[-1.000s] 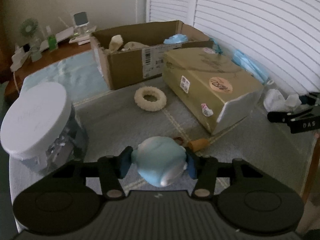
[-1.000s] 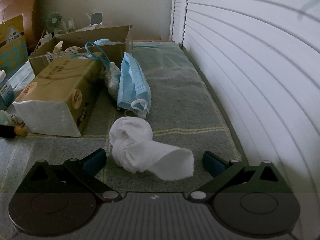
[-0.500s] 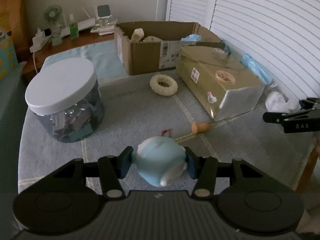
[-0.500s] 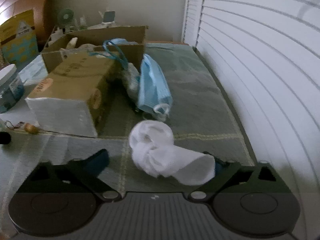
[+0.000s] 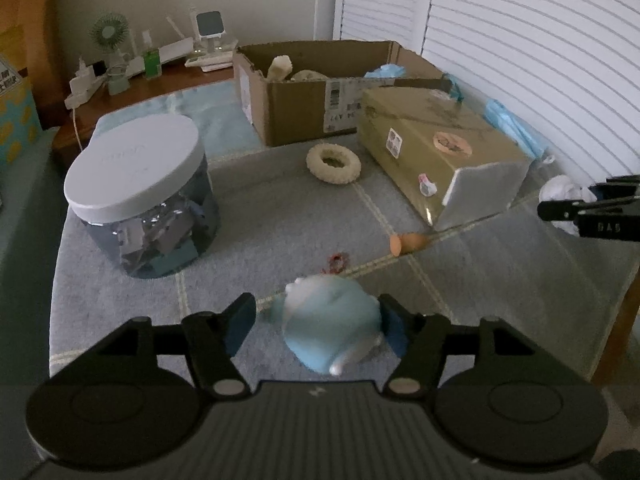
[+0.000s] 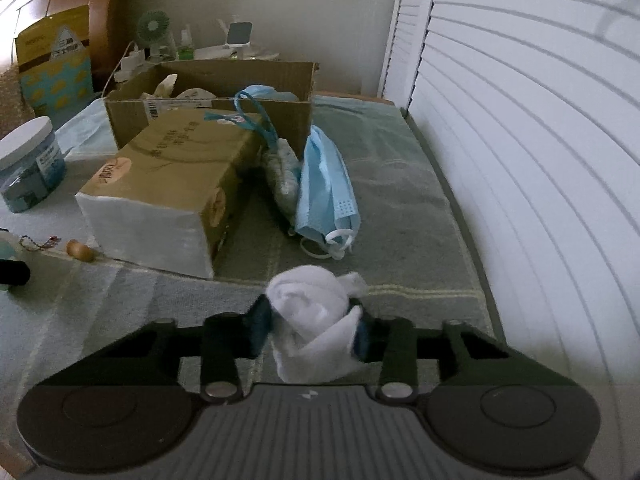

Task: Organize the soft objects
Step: 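Close the right gripper on the white sock and lift it, then drop the white sock into the cardboard box with the right gripper while the left carries the blue toy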

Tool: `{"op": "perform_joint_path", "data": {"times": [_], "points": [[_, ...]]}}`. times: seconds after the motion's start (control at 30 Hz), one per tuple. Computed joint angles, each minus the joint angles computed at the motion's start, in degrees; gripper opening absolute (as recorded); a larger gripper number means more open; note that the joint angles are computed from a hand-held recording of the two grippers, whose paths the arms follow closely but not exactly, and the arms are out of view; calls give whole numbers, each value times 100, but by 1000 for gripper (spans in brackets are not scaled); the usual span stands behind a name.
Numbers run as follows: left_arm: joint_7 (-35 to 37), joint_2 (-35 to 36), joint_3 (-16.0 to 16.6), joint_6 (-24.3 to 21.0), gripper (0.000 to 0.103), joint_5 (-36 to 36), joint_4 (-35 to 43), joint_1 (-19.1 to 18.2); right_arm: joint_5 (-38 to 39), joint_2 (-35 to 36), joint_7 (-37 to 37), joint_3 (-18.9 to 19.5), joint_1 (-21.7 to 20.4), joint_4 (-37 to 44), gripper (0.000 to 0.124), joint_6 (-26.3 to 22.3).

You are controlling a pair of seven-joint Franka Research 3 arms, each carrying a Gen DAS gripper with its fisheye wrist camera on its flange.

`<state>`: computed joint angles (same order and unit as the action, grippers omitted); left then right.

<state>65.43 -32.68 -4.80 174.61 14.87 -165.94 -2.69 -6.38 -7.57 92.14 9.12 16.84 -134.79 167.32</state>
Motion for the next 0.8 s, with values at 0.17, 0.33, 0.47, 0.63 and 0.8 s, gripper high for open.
{"op": "perform_joint_path", "data": {"times": [0.17,0.33,0.47,0.63,0.8], "points": [[230,-86,169,-107,66,-58,-45,-187,75,-45,-74,0,40,-9,41,-68],[536,-92,370,-142,52,-197,-32,-356,498,-115,-434,-96,173,-12,41,-162],[745,-262,585,-211,51,-412,-58,-564,690,-211,-625,-108,186,-2,40,-227],[905,-562,497,-410,51,-487,-24,-556,1065,-346,-1036,-182,266,67,40,-251],[886,-763,406,-473,51,-561,7,-575,1477,-360,-1567,-238,388,309,40,-227]]}}
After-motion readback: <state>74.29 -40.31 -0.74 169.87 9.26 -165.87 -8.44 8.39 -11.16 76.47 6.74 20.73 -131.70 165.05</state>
